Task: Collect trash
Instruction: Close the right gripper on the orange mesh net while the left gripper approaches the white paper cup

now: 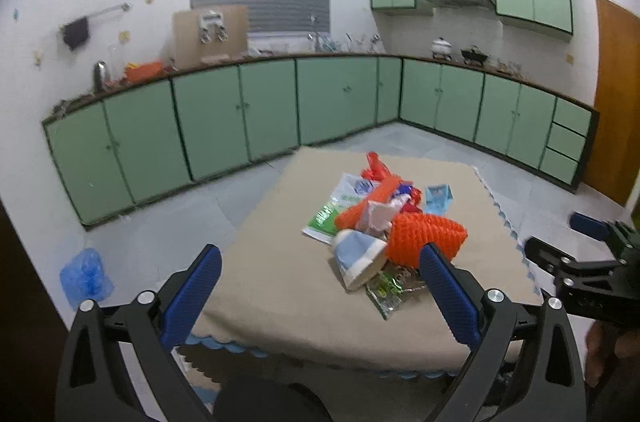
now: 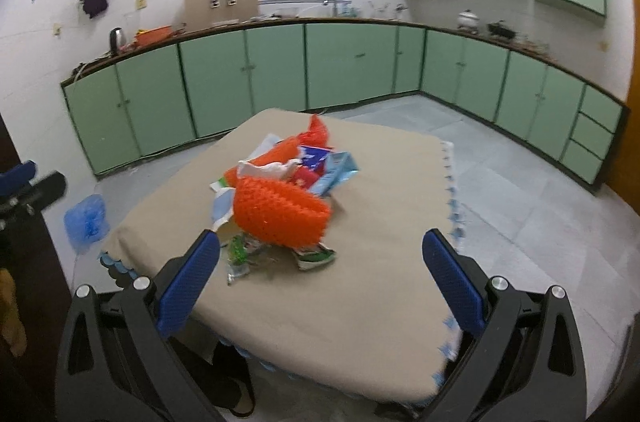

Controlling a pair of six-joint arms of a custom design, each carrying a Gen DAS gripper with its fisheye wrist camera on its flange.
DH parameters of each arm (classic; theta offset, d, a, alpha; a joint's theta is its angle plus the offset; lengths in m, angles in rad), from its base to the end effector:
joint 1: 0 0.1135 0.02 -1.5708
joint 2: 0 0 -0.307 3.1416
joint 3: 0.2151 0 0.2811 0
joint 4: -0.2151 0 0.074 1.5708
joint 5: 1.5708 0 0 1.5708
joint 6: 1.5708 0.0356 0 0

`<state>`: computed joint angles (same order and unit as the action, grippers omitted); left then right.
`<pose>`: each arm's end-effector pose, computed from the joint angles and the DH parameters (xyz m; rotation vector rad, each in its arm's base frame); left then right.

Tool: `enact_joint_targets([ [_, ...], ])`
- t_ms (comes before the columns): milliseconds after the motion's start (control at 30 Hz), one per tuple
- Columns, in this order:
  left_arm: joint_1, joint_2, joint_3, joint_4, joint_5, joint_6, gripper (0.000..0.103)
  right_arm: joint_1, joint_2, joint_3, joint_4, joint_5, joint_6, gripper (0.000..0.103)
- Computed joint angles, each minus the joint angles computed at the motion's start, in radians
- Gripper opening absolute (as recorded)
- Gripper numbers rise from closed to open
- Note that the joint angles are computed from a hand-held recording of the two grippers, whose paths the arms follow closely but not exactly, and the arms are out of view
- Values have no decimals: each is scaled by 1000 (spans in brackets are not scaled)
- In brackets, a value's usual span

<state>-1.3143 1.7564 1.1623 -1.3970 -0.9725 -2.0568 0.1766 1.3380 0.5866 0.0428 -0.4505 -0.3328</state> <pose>0.1044 -0.2822 0.2254 -0.5448 2.0565 0.3200 0.2644 0.0629 0.1996 -0.7849 2.0873 0.4270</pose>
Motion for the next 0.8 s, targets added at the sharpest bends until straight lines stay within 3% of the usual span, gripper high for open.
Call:
enact_joint_targets([
  [67, 37, -17, -46, 91, -2, 60, 97, 17, 63, 20, 25, 3, -2, 92],
  [133, 65, -25, -80, 152, -3, 105, 97, 43, 160, 58, 48, 3, -2, 78],
  [200, 93, -35, -113, 226, 0, 163, 97, 58, 255, 87, 93, 1, -4, 74],
  [500, 206, -32, -234, 585, -37, 442, 96, 98, 518, 213, 204, 22, 16, 75],
  [700, 319, -3, -346, 917, 0, 702, 96, 100, 582, 257, 217, -1, 6, 75],
  [800, 354, 7, -385, 1032, 23, 790, 96, 98, 599, 271, 217, -15, 2, 75],
])
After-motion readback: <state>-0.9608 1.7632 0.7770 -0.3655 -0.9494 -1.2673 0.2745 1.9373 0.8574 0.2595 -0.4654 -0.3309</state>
